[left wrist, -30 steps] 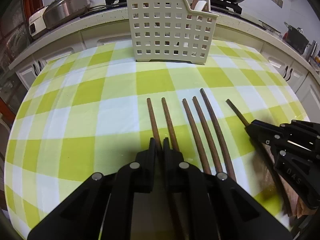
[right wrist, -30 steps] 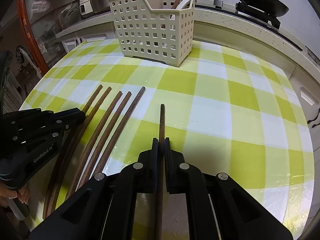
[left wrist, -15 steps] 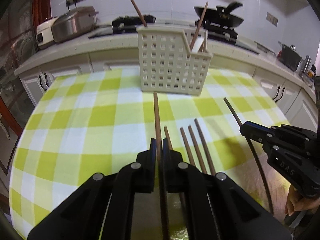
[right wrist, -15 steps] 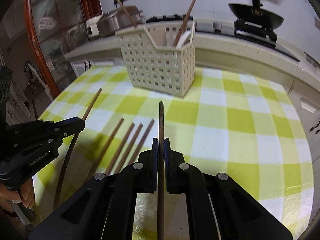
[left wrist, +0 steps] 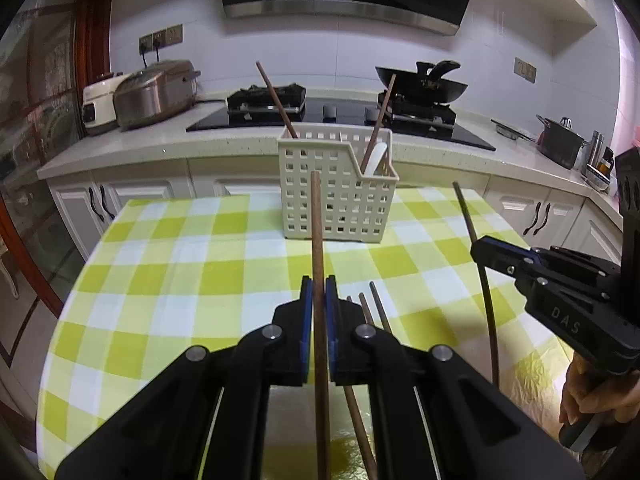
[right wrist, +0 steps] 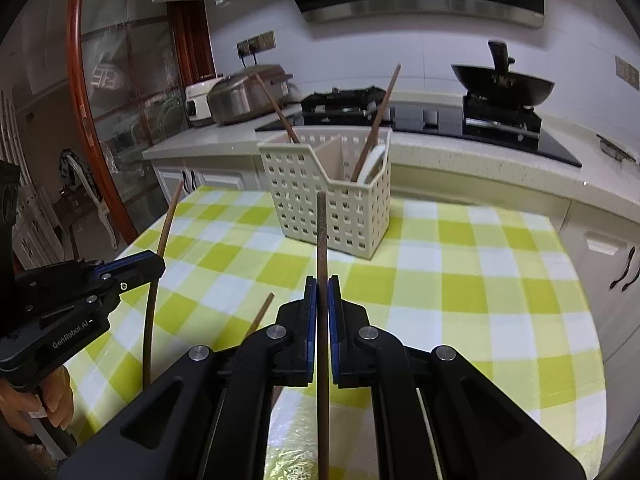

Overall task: Organize utensils
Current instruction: 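Grasp a brown chopstick with the right tool while the left tool grasps another chopstick, then lift the chopstick in the right tool over the basket while the left tool carries its chopstick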

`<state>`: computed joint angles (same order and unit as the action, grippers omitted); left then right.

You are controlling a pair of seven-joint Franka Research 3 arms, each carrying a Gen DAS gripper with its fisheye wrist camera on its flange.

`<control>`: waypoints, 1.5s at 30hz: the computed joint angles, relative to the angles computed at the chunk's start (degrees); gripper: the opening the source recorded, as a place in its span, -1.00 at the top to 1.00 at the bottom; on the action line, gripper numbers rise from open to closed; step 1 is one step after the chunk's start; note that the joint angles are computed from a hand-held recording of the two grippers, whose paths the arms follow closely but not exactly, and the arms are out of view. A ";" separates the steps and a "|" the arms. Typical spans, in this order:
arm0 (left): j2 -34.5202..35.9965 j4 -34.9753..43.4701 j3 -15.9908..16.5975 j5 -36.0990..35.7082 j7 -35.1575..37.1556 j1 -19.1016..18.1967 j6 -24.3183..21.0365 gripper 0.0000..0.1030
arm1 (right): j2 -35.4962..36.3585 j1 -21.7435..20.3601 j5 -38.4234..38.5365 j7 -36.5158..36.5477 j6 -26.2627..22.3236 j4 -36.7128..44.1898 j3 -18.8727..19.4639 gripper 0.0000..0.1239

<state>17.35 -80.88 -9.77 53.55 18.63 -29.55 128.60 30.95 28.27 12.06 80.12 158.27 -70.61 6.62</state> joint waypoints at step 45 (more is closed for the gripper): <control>-3.44 -1.33 -1.23 13.57 -7.54 -0.47 -0.69 0.88 | -2.36 1.91 -1.28 1.27 9.94 -1.89 -1.28 0.91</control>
<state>13.91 -82.21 -11.00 67.12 11.09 -30.02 127.91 28.59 30.18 10.78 81.39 168.21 -72.50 5.34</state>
